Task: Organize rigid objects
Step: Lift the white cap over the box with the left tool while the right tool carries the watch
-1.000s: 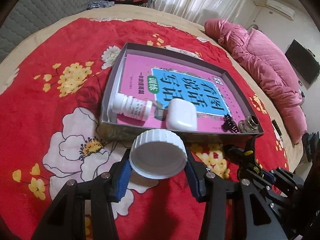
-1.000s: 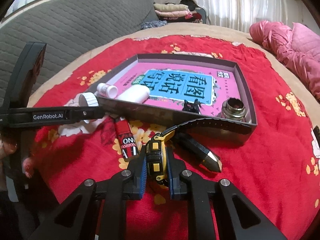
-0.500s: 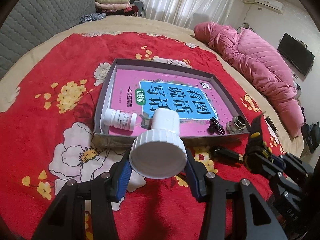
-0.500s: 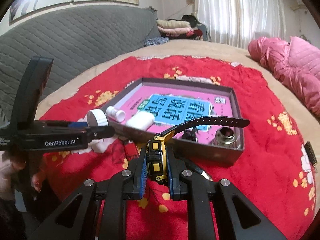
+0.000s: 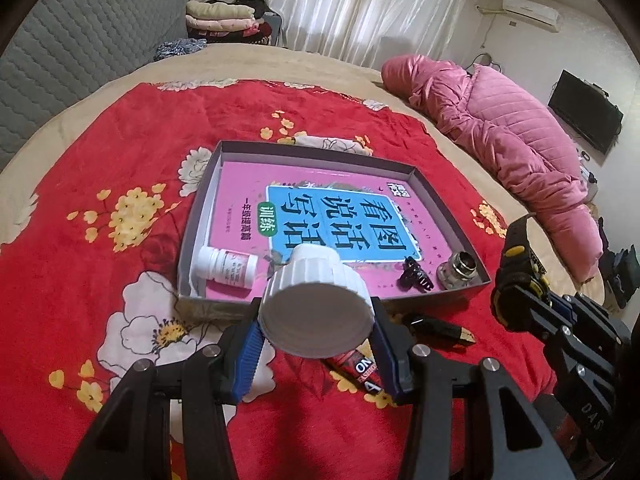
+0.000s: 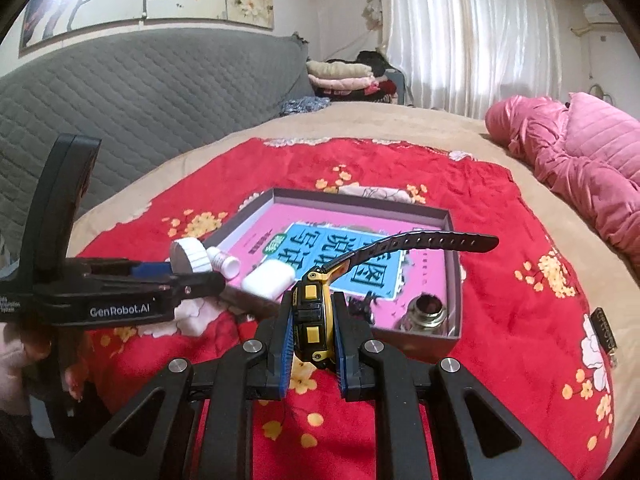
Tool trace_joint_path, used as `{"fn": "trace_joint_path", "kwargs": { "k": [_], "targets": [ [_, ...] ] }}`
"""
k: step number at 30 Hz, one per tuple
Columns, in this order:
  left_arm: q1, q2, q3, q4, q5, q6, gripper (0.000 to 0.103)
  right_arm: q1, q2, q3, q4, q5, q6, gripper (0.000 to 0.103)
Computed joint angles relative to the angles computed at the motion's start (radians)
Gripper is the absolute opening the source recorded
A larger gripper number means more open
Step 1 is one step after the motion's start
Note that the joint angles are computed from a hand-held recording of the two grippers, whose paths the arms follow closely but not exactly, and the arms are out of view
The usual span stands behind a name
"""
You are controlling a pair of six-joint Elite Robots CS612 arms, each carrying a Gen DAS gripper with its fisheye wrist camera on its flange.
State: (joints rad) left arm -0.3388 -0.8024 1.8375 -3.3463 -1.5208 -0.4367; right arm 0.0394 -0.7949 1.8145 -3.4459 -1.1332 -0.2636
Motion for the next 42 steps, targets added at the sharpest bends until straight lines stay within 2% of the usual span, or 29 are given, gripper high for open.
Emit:
{"fn": "trace_joint_path", "kwargs": {
  "k": [7,21,32,42],
  "targets": [
    [0.001,0.004,-0.015,-0.005,0.020,0.008,0.050,-0.003,0.005,-0.019,-0.010,-0.003,0.027,0.017],
    [0.016,0.035,-0.078,0.029,0.036,-0.027,0.050,0.003,0.021,-0.063,0.010,-0.013,0.048,0.017],
    [0.021,0.064,-0.127,0.115,0.008,-0.028,0.050,0.013,0.041,-0.104,0.050,-0.040,0.044,0.017],
    [0.031,0.080,-0.146,0.129,-0.016,-0.033,0.050,0.029,0.065,-0.145,0.069,-0.068,0.039,0.017]
  ]
}}
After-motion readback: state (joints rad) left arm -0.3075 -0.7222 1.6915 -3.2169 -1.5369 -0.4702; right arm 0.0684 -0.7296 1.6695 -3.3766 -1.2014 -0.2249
